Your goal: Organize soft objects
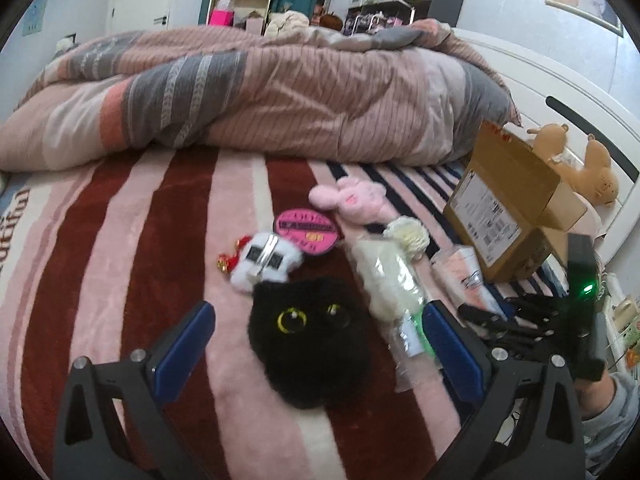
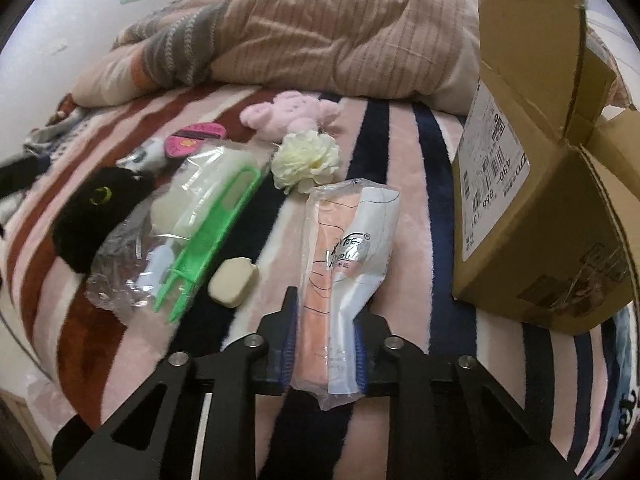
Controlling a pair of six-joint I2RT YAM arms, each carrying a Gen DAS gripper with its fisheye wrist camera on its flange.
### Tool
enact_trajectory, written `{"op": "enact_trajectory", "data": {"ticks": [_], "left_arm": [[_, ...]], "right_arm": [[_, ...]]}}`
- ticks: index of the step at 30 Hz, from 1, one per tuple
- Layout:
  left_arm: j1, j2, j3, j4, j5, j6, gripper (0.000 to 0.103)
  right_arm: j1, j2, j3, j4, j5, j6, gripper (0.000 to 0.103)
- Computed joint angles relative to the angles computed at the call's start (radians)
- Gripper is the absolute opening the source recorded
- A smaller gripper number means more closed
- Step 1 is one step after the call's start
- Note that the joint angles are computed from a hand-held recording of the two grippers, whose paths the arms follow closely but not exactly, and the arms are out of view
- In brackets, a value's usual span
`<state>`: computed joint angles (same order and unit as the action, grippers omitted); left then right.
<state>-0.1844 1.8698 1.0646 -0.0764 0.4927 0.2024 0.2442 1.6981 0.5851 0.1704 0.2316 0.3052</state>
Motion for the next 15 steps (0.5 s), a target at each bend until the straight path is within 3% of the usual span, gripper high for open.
{"op": "enact_trajectory", "data": {"ticks": [15], "left_arm": [[-0.045, 0.043, 0.009, 0.016, -0.059, -0.022, 0.102]], "right_arm": [[-0.025, -0.095, -0.050, 0.024, -0.099, -0.061, 0.016]]}}
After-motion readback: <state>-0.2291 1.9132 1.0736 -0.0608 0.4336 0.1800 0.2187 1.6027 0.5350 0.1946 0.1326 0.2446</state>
